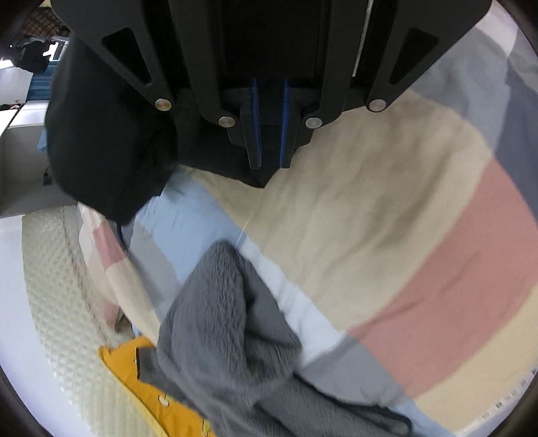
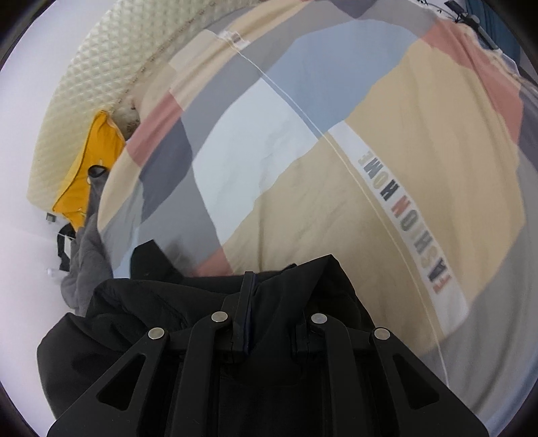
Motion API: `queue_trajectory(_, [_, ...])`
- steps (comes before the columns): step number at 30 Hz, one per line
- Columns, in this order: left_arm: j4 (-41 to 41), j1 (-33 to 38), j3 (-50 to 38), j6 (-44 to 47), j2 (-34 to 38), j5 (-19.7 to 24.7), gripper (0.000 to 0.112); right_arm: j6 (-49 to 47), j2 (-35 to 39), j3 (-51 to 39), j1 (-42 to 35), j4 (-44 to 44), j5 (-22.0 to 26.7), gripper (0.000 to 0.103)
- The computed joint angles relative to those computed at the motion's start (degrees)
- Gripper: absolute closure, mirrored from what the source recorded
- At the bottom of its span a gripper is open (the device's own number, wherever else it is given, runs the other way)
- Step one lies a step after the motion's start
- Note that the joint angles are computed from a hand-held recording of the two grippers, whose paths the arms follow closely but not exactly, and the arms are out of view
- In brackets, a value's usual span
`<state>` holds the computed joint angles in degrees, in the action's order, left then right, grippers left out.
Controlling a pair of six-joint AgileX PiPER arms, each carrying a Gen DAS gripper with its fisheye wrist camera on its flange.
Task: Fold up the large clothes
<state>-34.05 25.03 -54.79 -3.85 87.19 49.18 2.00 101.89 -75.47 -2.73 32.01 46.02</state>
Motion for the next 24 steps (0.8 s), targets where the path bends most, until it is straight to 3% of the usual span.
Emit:
queue_trajectory(4, [-0.73,-1.33,-0.17,0.21,2.16,-0.09,0.102,0.02,1.53,-0.33,0.59,0.64,-1.09,0.09])
queue_trajectory(9, [1.48,-1.94,-0.31,1.9,-2.24,1.27,0.102,0.19,-1.57,2.3,0.65,2.62,-2.54,0.08])
queue_trajectory(13, [1.97,-2.0,-1.16,3.23,-7.2,4.14,0.099,-3.14,-6.24,4.87,-0.7,5.84,-1.47,0.055])
queue_trajectory(16, [10.05,-5.46,-4.55,-0.09,-9.98,7.71,0.076,-3.53,-9.93,4.75,-1.35,4.67,0.99,0.046])
queue_trajectory(18, [16.18,-8.04,-6.9,-2.57,-13.45,10.21,0.045,-2.19,-12.43,2.67,-0.95,0.29,3.87,0.033])
queue_trajectory(20, [16.94,-7.96,-8.13,-2.35,-17.77,11.18,0.035,-2.26,-15.31,1.36,-0.86,-2.15,5.28,0.021])
queue_trajectory(24, [19.79,-11.48,-11.17,-3.35,-24.11,12.93,0.034,-0.48,-22.1,-2.66,1.25,-9.89,6.79,0.018])
